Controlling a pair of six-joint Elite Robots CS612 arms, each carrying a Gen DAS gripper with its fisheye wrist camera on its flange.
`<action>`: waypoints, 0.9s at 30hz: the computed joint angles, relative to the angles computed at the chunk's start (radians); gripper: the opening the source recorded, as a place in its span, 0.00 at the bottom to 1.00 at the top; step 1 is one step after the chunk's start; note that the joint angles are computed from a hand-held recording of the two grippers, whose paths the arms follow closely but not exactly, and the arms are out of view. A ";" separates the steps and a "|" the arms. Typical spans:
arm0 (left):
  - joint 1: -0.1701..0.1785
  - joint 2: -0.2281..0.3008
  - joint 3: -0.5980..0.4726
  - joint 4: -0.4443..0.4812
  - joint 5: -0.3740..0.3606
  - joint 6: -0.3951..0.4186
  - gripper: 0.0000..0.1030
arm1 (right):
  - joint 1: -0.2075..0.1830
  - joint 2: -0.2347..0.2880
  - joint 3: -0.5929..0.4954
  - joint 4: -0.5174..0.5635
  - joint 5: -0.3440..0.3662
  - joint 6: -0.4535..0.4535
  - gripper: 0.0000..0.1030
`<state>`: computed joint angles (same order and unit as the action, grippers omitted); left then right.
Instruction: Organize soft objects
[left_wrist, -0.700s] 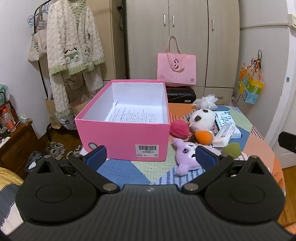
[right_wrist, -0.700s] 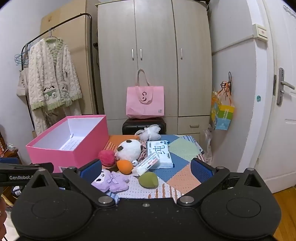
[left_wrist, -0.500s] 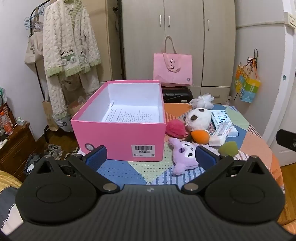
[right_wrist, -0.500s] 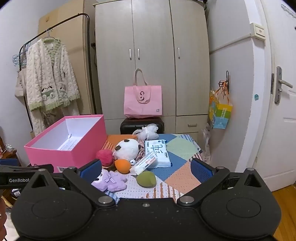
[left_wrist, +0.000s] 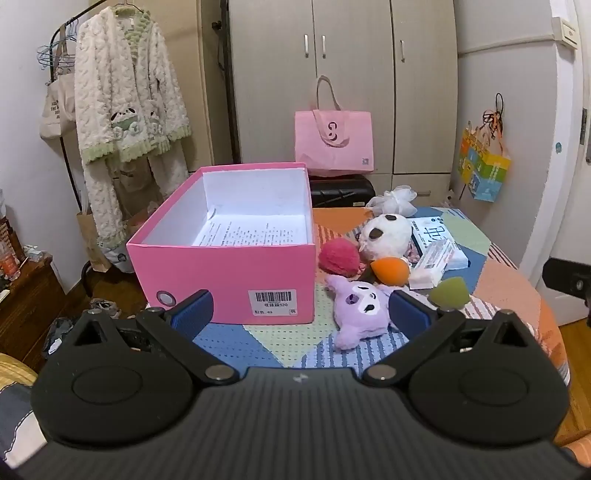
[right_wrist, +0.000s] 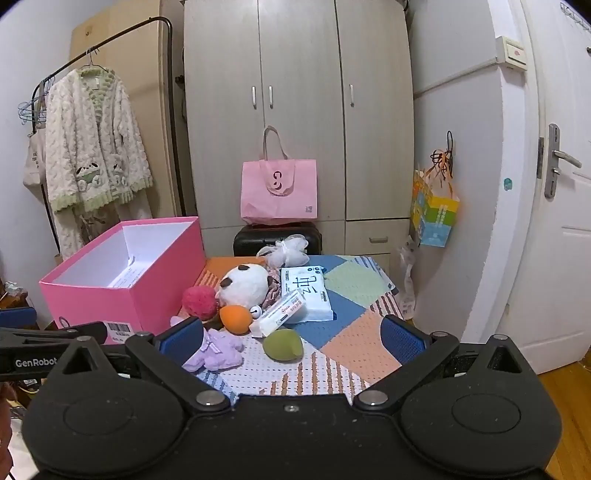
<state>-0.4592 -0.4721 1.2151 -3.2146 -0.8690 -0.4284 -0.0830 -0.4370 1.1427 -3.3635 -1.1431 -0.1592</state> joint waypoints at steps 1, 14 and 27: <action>-0.001 0.000 0.001 -0.003 0.005 0.003 0.99 | 0.000 0.001 -0.001 0.002 -0.001 -0.002 1.00; -0.005 0.010 -0.011 -0.009 0.025 0.028 1.00 | 0.000 0.002 0.000 0.002 -0.014 -0.005 1.00; -0.008 0.006 -0.004 -0.010 0.015 0.029 1.00 | -0.003 0.002 0.002 -0.013 -0.018 -0.006 1.00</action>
<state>-0.4672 -0.4657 1.2110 -3.2245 -0.8540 -0.3993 -0.0863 -0.4350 1.1452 -3.3767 -1.1615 -0.1648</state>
